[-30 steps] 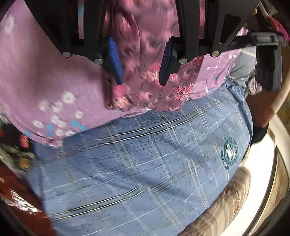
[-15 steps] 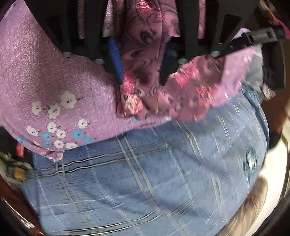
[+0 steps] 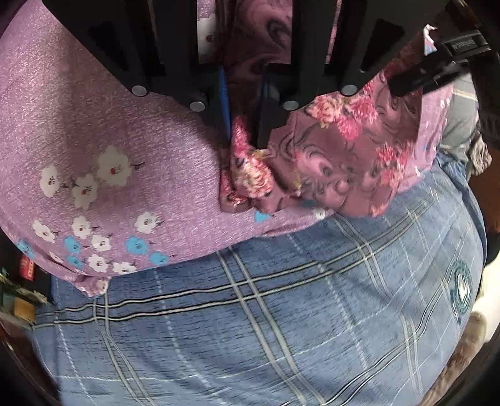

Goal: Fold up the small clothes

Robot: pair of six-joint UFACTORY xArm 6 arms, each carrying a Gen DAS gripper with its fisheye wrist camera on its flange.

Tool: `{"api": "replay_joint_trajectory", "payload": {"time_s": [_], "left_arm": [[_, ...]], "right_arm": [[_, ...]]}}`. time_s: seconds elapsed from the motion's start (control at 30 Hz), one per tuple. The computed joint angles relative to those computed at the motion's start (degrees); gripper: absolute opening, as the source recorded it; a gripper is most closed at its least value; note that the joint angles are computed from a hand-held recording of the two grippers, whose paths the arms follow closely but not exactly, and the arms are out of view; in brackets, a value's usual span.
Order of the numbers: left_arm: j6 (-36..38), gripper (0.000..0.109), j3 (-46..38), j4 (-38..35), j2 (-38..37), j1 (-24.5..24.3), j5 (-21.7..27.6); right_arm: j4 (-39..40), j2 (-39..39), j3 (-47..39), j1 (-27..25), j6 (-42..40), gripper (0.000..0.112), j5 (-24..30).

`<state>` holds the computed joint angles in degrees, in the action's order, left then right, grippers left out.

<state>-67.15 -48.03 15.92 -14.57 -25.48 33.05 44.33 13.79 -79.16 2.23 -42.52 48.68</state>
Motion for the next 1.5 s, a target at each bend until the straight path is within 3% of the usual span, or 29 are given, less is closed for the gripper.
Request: {"api": "replay_joint_trajectory", "payload": {"time_s": [0.13,0.23,0.27,0.3,0.33,0.37,0.43,0.5,0.53,0.63,0.7,0.77,0.83,0.93,1.0,1.03,1.07,1.1,1.13,1.2,1.3,1.4,1.5], "left_arm": [[4.08,0.086,7.45,-8.00,-7.69,0.66,-4.26],[6.81,0.086,13.89,-15.90,-12.40,-0.60,-9.60],[8.16,0.086,14.53,-18.68,-12.42,-1.19,-10.39],[7.11,0.086,15.11,-19.07,-12.21,-2.42,-10.92],[5.44,0.086,15.16,-17.05,-12.14,-3.02,-10.83],[3.38,0.086,14.30,-12.64,-11.97,-3.55,-8.98],[0.08,0.085,11.06,-4.99,-10.27,-4.98,-3.18],[0.25,0.084,10.11,-6.01,-10.57,-5.19,-0.88],[0.74,0.083,10.96,-7.78,-11.74,-5.13,-1.47],[5.72,0.083,15.55,-16.55,-15.93,-5.21,-6.30],[9.04,0.083,18.15,-23.02,-16.95,-6.05,-9.88],[12.26,0.084,20.03,-29.13,-17.07,-7.23,-12.99],[11.29,0.085,19.03,-27.64,-15.36,-7.50,-14.49],[17.34,0.084,17.02,-34.49,-11.90,-8.48,-17.32],[13.74,0.070,14.78,-30.46,-8.93,-7.81,-18.03],[10.24,0.047,13.52,-25.70,-8.12,-6.99,-16.41],[8.84,0.036,12.69,-23.34,-7.93,-6.38,-14.90],[5.41,0.034,12.12,-19.39,-7.57,-6.15,-14.63],[0.74,0.029,11.56,-13.40,-7.74,-6.14,-13.90],[-4.71,0.027,8.52,-1.40,-8.00,-7.11,-8.40],[-13.91,0.026,5.71,13.33,-9.03,-9.74,-1.37],[-16.48,0.026,6.25,16.75,-12.29,-10.80,2.04],[-16.77,0.026,10.38,14.32,-19.46,-11.54,3.29]], "right_arm": [[3.15,-2.92,1.16,-3.96,-1.04,0.027,5.41],[11.06,-3.34,1.60,-10.30,-3.95,0.053,17.65],[12.58,-3.19,2.13,-11.75,-4.11,0.058,20.62],[12.54,-3.08,2.87,-12.59,-4.07,0.056,22.89],[11.54,-4.01,4.41,-12.19,-4.85,0.049,22.86],[12.01,-5.75,6.66,-12.02,-7.87,0.030,21.14],[11.85,-10.80,12.44,-10.30,-14.28,0.030,12.94],[9.19,-12.93,14.59,-8.66,-14.01,0.035,8.22],[8.55,-13.52,14.69,-8.97,-12.82,0.035,8.38],[9.38,-13.51,12.58,-13.13,-9.17,0.045,17.41],[11.62,-12.79,12.27,-17.19,-8.85,0.063,25.42],[12.84,-13.52,14.16,-18.83,-9.62,0.068,27.18],[12.34,-13.34,15.53,-18.72,-9.97,0.068,28.19],[16.00,-14.26,17.76,-18.31,-12.96,0.069,28.49],[16.82,-13.64,17.34,-17.53,-12.89,0.068,28.75],[16.96,-13.93,17.49,-16.58,-13.02,0.066,27.07],[16.49,-14.49,17.76,-15.47,-13.44,0.056,24.78],[16.14,-14.83,17.96,-14.48,-13.94,0.045,23.08],[15.75,-15.50,18.25,-13.96,-15.05,0.043,22.20],[15.68,-18.60,20.15,-12.86,-18.94,0.032,19.35],[15.73,-23.47,22.87,-11.37,-21.54,0.029,15.75],[16.41,-26.41,24.39,-10.81,-21.86,0.029,15.71],[16.95,-28.89,25.67,-10.80,-21.40,0.029,18.36]]}}
